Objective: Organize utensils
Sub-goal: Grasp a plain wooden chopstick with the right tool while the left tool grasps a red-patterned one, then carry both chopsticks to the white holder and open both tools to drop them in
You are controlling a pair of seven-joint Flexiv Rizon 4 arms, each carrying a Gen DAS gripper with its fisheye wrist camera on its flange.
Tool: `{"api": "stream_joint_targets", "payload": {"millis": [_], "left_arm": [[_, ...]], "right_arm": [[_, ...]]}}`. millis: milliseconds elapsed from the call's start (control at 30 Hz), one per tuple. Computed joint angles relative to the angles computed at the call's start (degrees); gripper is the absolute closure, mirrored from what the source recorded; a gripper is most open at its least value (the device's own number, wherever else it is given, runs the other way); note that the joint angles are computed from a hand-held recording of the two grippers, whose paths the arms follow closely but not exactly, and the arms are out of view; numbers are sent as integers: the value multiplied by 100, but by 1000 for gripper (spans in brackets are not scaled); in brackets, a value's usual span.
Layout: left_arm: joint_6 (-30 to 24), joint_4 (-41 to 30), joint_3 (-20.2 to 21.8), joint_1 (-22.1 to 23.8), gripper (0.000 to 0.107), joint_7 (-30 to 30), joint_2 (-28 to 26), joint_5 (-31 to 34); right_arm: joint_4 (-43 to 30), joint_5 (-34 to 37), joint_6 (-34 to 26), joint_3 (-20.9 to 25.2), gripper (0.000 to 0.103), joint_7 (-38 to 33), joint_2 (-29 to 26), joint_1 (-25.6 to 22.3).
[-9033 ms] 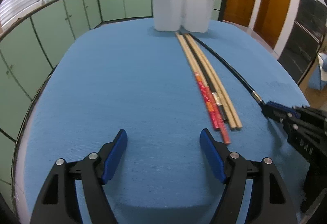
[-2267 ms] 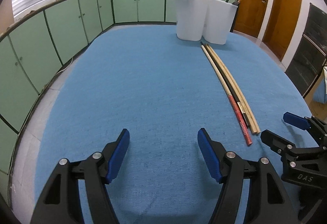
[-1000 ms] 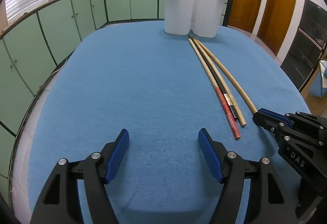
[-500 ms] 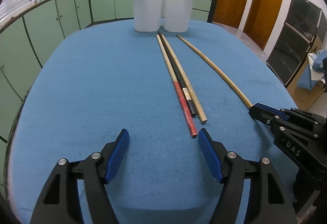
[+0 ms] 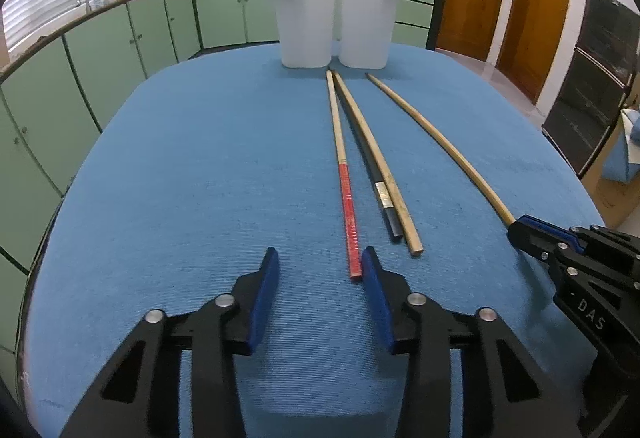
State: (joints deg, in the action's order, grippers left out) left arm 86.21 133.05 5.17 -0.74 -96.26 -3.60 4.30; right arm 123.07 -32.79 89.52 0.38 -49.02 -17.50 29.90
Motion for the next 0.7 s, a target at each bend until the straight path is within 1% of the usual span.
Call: {"api": "stream_joint_targets", "payload": {"millis": [33, 67, 100, 133, 167, 233, 367, 500, 567, 633, 700], "left_arm": [[-12, -22, 18, -11, 69, -63, -6, 68], [-9, -33, 16, -16, 76, -88, -13, 88], [9, -30, 5, -22, 80, -91, -17, 83], [30, -25, -11, -25, 87, -75, -24, 60], [77, 2, -62, 1, 95, 63, -41, -88], [123, 20, -102, 1, 100, 211, -67, -237], [142, 2, -55, -49, 101, 172, -93, -229], [317, 196, -199, 10, 101, 526, -22, -778], [348, 242, -195, -2, 101, 606, 34, -883], [348, 252, -143, -15, 101, 604, 113, -818], [376, 301, -131, -6, 101, 665, 245, -875]], "right_arm": [[-4, 6, -7, 7, 95, -3, -1, -2], [-13, 26, -19, 35, 95, -21, -5, -20], [-20, 46, -22, 58, 95, -36, -9, -35], [-16, 50, -17, 55, 95, -37, -7, -33], [-9, 48, -8, 45, 95, -34, -3, -25], [6, 43, 17, 22, 96, -32, 0, -12], [48, -17, 57, -77, 97, 15, 22, 57], [49, 95, 123, 61, 97, -99, 24, -71], [73, 150, 197, 54, 97, -128, 49, -74], [137, 105, 256, -92, 97, -107, 115, 32], [206, -59, 323, -367, 97, 1, 208, 237]]}}
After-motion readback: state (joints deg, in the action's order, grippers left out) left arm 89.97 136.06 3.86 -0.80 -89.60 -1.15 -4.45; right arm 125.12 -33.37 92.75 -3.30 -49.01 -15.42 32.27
